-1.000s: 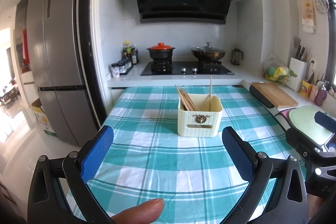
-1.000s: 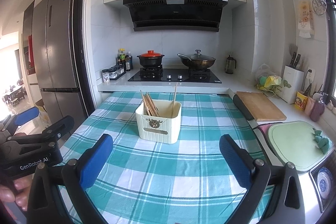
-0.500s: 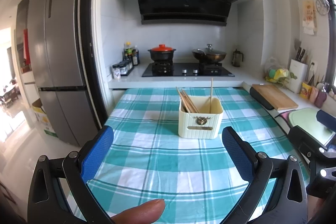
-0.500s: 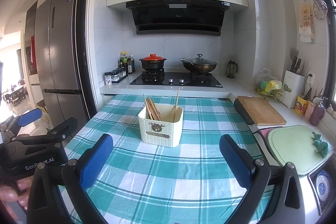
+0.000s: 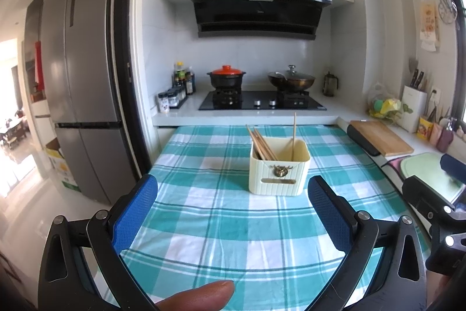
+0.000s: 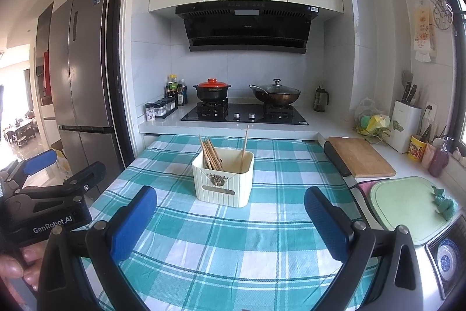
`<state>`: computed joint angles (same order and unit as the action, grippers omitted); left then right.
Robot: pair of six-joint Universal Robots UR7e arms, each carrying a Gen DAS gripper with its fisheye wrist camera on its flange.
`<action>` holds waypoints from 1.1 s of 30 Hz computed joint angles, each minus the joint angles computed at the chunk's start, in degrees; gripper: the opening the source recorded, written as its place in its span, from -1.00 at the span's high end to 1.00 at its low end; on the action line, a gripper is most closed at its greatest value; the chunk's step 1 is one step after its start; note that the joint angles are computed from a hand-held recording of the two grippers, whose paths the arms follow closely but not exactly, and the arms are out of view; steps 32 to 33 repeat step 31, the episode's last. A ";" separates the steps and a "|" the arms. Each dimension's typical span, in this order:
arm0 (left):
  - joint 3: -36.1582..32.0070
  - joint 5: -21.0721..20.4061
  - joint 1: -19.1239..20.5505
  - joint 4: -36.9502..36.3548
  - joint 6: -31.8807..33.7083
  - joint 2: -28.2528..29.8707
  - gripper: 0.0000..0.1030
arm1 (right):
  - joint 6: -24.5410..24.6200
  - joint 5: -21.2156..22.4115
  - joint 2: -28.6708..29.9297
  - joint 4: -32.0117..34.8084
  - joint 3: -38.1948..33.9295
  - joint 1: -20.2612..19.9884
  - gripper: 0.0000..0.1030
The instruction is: Organize utensils
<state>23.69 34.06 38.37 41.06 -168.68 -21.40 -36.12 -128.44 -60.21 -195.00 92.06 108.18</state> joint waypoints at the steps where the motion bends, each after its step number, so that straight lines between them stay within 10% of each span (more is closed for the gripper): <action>1: -0.01 0.02 0.01 -0.03 0.07 0.01 -0.99 | -0.12 0.09 0.03 -0.20 0.02 0.02 -1.00; 33: 0.77 0.62 0.26 -0.08 -1.87 -0.34 -0.99 | 0.19 -0.11 -0.98 -0.16 1.19 -0.44 -1.00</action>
